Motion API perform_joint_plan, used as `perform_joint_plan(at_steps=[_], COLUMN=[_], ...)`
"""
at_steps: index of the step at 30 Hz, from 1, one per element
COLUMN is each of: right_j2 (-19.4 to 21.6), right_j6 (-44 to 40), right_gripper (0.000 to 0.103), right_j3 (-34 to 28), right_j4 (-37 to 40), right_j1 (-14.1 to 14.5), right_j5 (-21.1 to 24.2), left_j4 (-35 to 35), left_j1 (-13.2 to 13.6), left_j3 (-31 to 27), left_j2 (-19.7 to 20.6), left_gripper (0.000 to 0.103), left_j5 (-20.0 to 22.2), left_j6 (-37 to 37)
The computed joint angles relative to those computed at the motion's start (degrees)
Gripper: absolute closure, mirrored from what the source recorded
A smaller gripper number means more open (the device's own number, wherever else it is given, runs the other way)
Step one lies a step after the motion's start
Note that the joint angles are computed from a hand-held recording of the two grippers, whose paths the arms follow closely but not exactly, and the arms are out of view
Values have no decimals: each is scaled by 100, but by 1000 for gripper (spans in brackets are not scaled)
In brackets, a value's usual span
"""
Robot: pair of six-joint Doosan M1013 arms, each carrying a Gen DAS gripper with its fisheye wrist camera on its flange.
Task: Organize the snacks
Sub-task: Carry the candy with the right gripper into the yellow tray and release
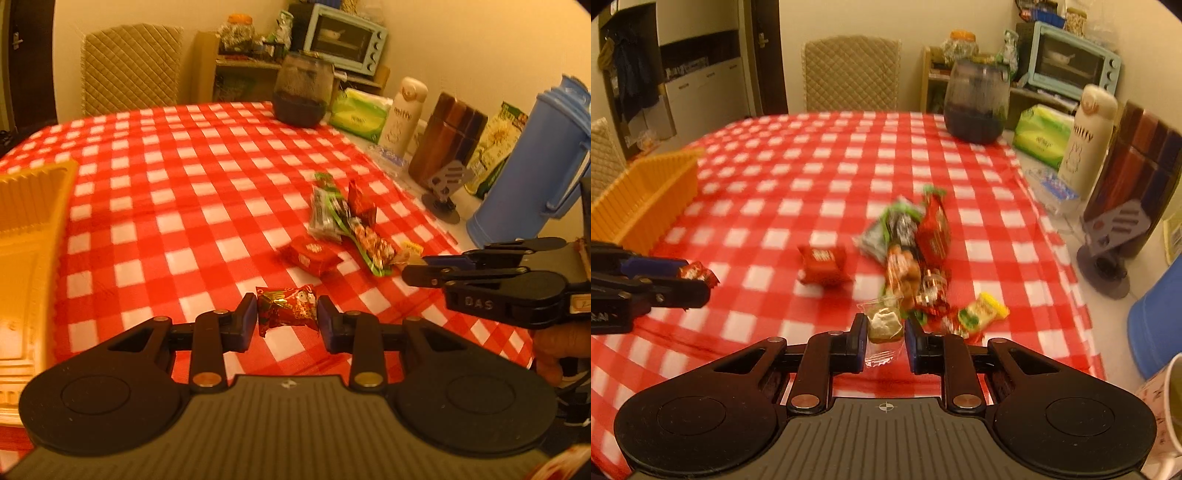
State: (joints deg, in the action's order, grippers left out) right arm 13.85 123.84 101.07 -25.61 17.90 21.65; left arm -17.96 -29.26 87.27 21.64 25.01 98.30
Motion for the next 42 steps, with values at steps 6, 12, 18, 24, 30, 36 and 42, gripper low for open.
perform_joint_plan(at_steps=[6, 12, 18, 24, 30, 36, 42], right_j2=[-163, -123, 177, 608, 1000, 1257, 1371], right_j6=[57, -510, -1540, -2106, -2089, -2165, -2214], right_gripper=[81, 81, 81, 81, 81, 81, 81], right_j3=[-235, -614, -1126, -1643, -2011, -2220, -2309], right_j4=[42, 864, 1854, 2709, 2841, 2918, 2989], right_j1=[174, 428, 791, 1071, 1266, 1316, 1295], right_j5=[60, -76, -102, 98, 402, 596, 658], left_j4=[591, 1510, 2289, 2365, 2085, 1813, 1786], left_j1=[72, 259, 576, 953, 1259, 1395, 1419], left_j3=[143, 343, 468, 533, 533, 517, 515], left_j2=[-306, -649, -902, -994, -897, -776, -691], left_gripper=[71, 71, 71, 71, 71, 70, 55], left_j5=[-147, -152, 47, 173, 318, 334, 277], left_j6=[-677, -1627, -2321, -2224, -1839, -1555, -1536])
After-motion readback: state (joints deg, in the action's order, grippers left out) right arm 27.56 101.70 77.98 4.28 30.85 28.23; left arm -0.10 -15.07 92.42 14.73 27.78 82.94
